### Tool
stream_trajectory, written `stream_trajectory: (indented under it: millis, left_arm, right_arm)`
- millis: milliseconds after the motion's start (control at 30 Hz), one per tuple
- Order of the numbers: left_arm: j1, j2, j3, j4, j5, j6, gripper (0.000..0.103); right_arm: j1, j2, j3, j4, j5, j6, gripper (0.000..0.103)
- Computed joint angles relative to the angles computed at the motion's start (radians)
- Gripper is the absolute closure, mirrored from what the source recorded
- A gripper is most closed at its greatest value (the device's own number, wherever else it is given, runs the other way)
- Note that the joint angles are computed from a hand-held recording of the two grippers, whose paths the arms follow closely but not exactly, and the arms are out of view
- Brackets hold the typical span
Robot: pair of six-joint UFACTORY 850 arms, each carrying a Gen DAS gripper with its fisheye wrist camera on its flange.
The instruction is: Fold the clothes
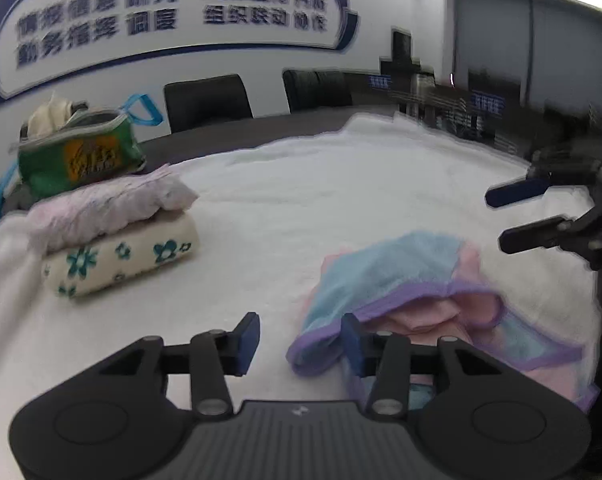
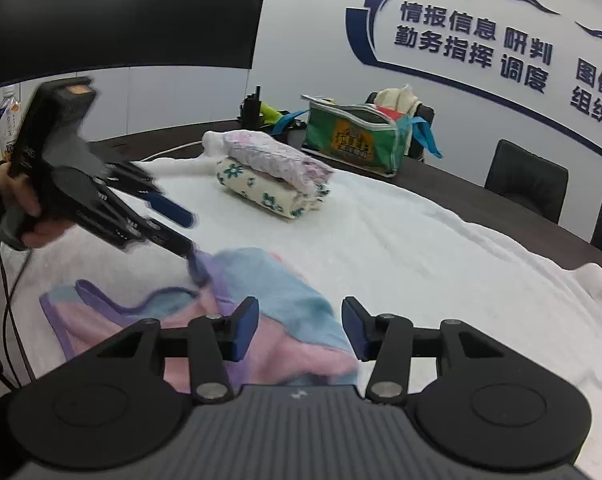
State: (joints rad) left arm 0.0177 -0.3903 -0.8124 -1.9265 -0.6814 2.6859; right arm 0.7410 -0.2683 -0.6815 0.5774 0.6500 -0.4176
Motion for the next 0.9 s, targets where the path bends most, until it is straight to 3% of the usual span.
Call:
stream_trajectory:
  millis: [100,167,200,233,267,333,467,600,700,767,833,900]
  left_arm:
    - [-0.046,-0.02,-0.024,0.0,0.088,-0.002,0.061]
    - [-0.049,-0.034,-0.034,0.013,0.104,-0.045,0.062]
    - [-0.049,-0.041,-0.04,0.021,0.111,-0.068,0.067]
    - [-0.043,-0.048,-0.046,0.032,0.099,-0.09,0.092]
    - [-0.039,-0.048,-0.057,0.058,0.096,-0.141,0.1]
    - [-0.033,-0.044,-0.078,0.085,0.078,-0.218,0.101]
    - [-0.063,-0.009,-0.129,0.004,0.043,-0.214,0.102]
    - [-0.133,-0.008,-0.21,-0.102,0.069,-0.169,0.103]
    - [-0.207,-0.041,-0.288,-0.283,0.161,-0.086,0.102]
    - [-0.245,-0.089,-0.362,-0.327,0.23,-0.112,0.09]
    - [-0.261,-0.132,-0.411,-0.333,0.276,-0.143,0.08]
    - [-0.275,-0.175,-0.46,-0.328,0.32,-0.181,0.08]
  right_arm:
    - [0.022,-0.053,-0.028,0.004,0.004,-0.015,0.056]
    - [0.045,-0.093,-0.052,0.067,0.029,-0.083,0.056]
    - [0.053,-0.112,-0.069,0.092,0.036,-0.118,0.063]
    - [0.058,-0.131,-0.088,0.113,0.039,-0.157,0.073]
    - [0.058,-0.14,-0.101,0.139,0.051,-0.18,0.1]
    - [0.054,-0.145,-0.121,0.196,0.086,-0.205,0.1]
    - [0.022,-0.1,-0.121,0.26,0.182,-0.193,0.1]
    - [-0.034,-0.075,-0.144,0.29,0.232,-0.241,0.1]
    - [-0.097,-0.094,-0.198,0.319,0.2,-0.264,0.1]
    - [-0.153,-0.134,-0.264,0.369,0.126,-0.266,0.1]
    - [-0.206,-0.204,-0.35,0.495,0.046,-0.314,0.1]
    - [-0.258,-0.278,-0.435,0.67,-0.041,-0.419,0.098]
